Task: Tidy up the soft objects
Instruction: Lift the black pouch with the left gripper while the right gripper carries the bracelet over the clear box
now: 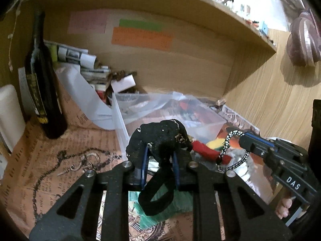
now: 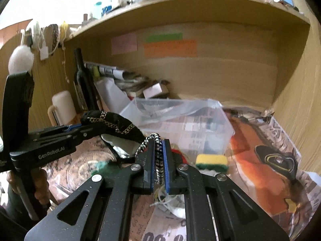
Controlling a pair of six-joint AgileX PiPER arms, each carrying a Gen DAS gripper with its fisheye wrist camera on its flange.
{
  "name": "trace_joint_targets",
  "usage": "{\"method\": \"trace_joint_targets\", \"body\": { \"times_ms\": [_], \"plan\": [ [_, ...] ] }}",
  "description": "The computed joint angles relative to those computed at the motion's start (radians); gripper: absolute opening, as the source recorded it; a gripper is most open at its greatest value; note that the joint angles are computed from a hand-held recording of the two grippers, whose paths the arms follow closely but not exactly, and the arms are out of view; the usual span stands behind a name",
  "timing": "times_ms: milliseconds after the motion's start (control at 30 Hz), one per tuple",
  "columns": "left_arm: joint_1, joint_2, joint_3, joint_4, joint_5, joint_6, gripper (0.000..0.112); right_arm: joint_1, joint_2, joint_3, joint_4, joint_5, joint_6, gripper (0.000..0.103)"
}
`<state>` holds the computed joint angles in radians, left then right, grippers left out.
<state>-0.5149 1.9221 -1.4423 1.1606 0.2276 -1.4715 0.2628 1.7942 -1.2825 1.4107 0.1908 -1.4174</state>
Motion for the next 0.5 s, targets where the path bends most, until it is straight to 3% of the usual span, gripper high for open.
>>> {"method": "trace_joint_targets", "body": {
  "times_ms": [333, 500],
  "plan": [
    [0.002, -0.035, -0.010, 0.147, 0.038, -0.117, 0.020, -0.007, -0.030, -0.015, 0.249, 0.000, -0.246, 0.007],
    [0.009, -0.042, -0.031, 0.194, 0.060, -0.142, 0.020, -0.007, -0.028, -0.057, 0.272, -0.020, -0.279, 0.007]
  ]
}}
